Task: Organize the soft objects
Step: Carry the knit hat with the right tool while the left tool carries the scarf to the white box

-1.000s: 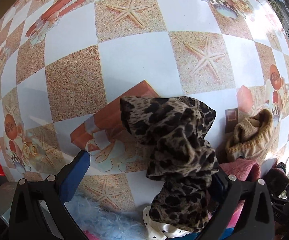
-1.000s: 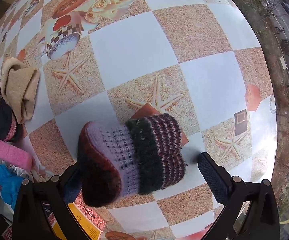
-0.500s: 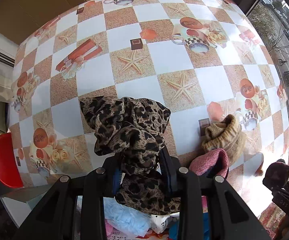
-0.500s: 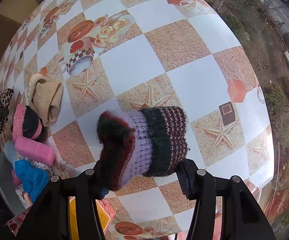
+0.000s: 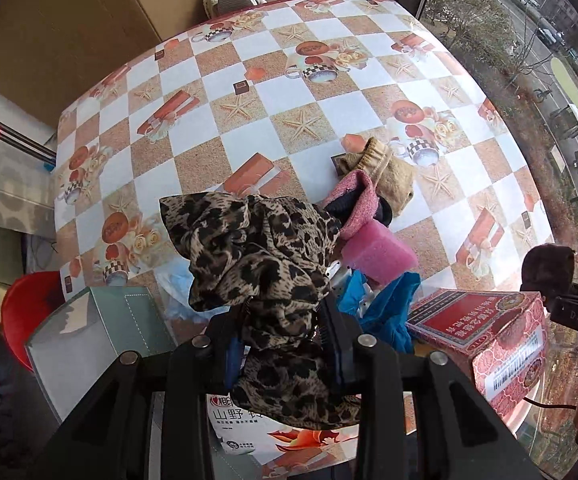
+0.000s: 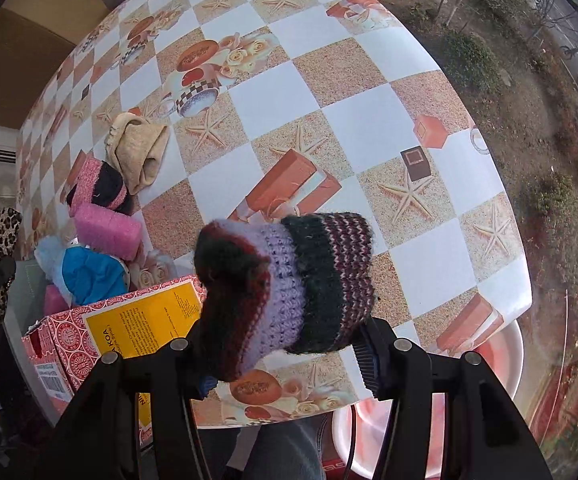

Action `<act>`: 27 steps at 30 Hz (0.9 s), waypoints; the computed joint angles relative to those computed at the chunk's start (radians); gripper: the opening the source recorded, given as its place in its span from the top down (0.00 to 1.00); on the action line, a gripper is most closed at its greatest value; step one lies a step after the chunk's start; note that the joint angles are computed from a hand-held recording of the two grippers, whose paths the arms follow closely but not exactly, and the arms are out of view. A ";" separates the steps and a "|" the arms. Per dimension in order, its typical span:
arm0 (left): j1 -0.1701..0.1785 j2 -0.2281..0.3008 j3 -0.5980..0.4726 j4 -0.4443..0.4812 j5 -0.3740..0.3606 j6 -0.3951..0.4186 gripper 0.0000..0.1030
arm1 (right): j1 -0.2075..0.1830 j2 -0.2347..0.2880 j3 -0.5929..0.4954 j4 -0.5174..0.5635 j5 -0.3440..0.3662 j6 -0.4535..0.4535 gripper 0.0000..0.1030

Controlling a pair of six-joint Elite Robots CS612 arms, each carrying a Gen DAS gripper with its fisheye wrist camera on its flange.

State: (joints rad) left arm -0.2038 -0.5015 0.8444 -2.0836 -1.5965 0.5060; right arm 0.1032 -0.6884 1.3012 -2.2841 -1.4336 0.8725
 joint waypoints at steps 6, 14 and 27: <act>0.015 -0.105 0.182 -0.106 -0.008 0.026 0.65 | 0.017 -0.036 0.054 -0.020 0.028 -0.017 0.46; 0.044 -0.155 0.267 -0.137 -0.072 0.132 0.65 | 0.060 -0.051 0.068 -0.016 0.014 0.026 0.46; 0.140 -0.160 0.266 -0.160 -0.177 0.252 0.65 | 0.157 -0.020 -0.010 0.007 -0.004 0.202 0.46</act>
